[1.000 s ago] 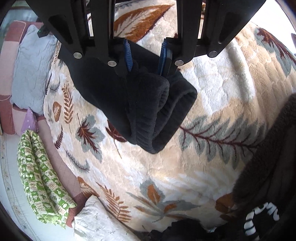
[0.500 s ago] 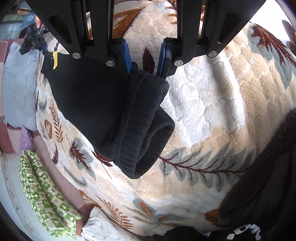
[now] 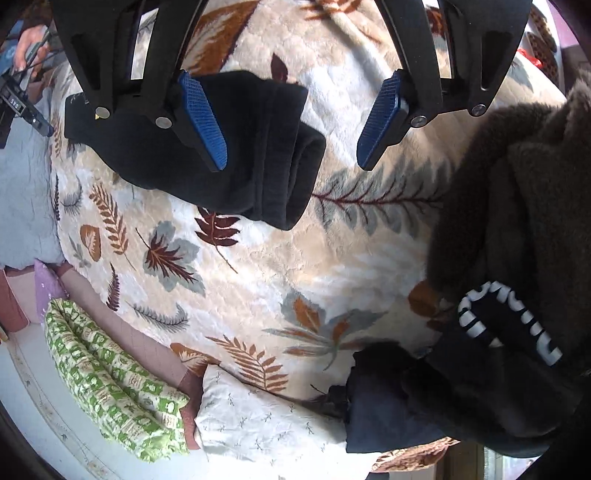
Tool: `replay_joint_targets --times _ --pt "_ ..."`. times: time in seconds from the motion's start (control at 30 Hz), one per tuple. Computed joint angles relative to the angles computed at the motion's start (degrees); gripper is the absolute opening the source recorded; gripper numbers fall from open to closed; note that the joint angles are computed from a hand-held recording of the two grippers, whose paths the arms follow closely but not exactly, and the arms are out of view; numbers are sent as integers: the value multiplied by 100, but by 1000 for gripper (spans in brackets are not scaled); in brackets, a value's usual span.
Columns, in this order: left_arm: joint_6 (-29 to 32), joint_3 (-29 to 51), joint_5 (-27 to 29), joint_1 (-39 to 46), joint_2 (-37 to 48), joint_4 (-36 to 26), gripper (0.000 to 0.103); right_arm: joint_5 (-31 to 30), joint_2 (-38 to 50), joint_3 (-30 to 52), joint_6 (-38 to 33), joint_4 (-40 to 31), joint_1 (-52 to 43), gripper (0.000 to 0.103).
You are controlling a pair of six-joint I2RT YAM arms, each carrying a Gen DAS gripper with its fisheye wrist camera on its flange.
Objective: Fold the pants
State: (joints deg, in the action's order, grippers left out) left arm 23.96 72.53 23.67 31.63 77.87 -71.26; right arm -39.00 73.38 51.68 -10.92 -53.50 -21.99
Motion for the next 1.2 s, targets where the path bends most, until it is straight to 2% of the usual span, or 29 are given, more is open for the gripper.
replay_joint_targets --times 0.1,0.2,0.3,0.33,0.37,0.4,0.5,0.73,0.83,0.93,1.07,1.2 --pt "-487 123 -421 -647 558 250 73 164 752 277 1036 948 1508 27" --pt "-649 320 -254 -855 1067 137 73 341 1763 826 1689 1501 2435 27" --pt "-715 404 -113 -1037 1340 180 70 568 2523 1389 1880 1637 3003 27" --pt "-713 381 -126 -1108 1374 206 66 595 2751 1564 1888 1640 3122 27" --pt "-690 333 -110 -1157 1379 244 45 620 2908 1709 1923 1640 3219 27" --pt "-606 317 -89 -1172 1434 246 31 617 3040 1830 1934 1618 3285 27" --pt "-518 -9 -163 -1168 1250 577 26 528 3350 2087 1888 1531 3292 27" --pt "85 -532 -71 -804 634 634 24 556 3999 2682 1539 1083 3332 27" --pt "283 -567 -49 -699 510 521 24 418 3915 2661 860 756 3597 27" --pt "412 -556 -129 -715 447 483 24 775 3780 2699 315 541 3872 27" --pt "330 -452 -158 -830 529 517 24 792 4094 3036 579 528 3815 27" --pt "136 -248 -217 -1005 784 623 34 902 4414 3339 586 440 3965 27"
